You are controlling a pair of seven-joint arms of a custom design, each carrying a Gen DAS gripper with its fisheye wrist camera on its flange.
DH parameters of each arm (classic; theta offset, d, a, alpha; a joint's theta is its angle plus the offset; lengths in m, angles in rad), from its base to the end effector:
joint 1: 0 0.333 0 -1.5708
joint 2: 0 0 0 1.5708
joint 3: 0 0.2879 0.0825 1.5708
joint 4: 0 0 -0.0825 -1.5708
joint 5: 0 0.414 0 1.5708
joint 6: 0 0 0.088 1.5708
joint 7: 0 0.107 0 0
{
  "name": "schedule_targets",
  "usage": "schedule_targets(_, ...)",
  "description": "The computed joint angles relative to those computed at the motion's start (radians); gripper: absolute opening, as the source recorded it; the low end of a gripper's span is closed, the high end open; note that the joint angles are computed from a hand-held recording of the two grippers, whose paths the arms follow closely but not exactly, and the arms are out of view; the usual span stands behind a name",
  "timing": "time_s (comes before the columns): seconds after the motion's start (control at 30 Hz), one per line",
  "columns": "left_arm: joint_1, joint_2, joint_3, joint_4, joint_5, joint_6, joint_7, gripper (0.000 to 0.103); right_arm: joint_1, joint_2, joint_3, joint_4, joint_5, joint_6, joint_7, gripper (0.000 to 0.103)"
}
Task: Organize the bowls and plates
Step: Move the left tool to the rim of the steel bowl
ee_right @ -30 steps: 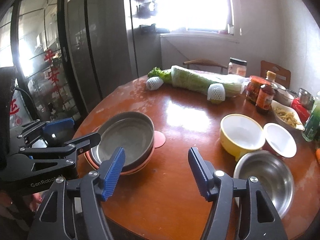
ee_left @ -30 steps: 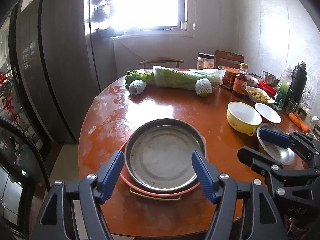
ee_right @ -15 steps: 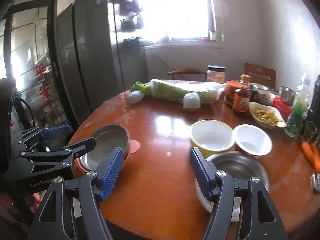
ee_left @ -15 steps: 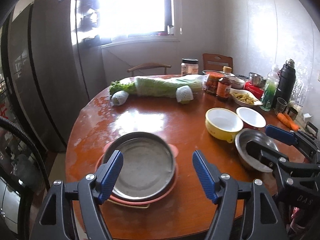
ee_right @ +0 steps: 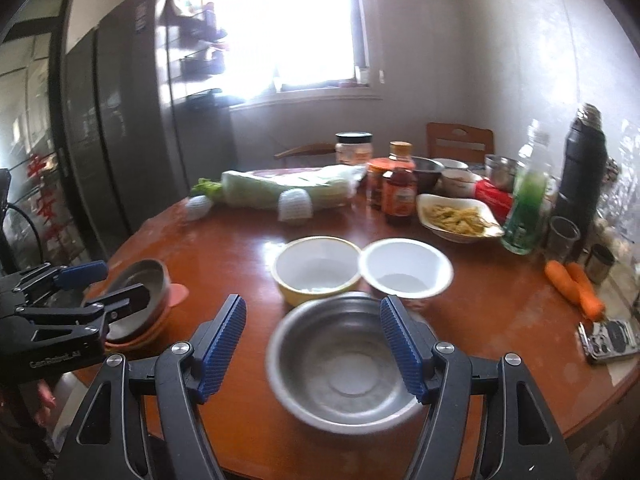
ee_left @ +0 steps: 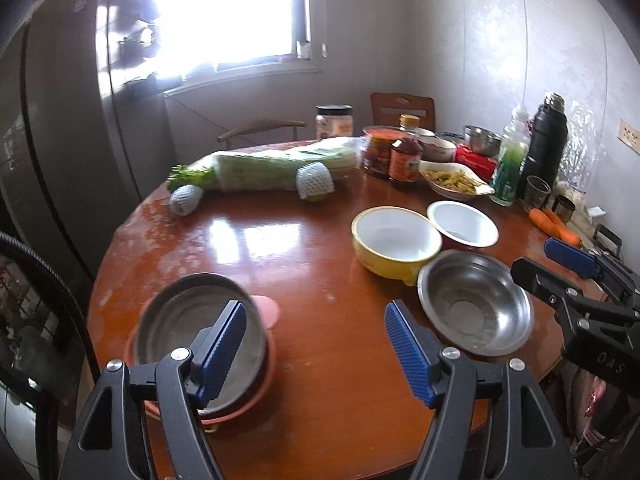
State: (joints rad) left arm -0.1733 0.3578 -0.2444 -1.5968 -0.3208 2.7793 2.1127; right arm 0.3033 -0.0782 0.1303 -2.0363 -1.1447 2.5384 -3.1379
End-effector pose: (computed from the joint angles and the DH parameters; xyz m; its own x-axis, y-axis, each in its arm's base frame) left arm 0.6812 -0.2604 0.4905 -0.6001 -0.7995 -0.0256 -0.5026 0.4017 -0.7655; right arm 0.5430 0.2648 0.4983 -0.2801 -0.9552 -0.0960 -0.4815 0.2263 -0.8467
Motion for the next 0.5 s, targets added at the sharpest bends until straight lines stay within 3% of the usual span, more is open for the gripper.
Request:
schedule_targets(0.13, -0.009, 0.026, -0.019, 0.03, -0.013, -0.022, 0.008, 0.072, -0.016, -0.045, -0.006, -0.063, 0.009, 0.0, 0.031, 0.071)
schedule_targets(0.5, -0.086, 0.159, -0.007, 0.191, 0.067, -0.131, -0.061, 0.072, -0.081, -0.079, -0.016, -0.164, 0.084, 0.038, 0.015, 0.071)
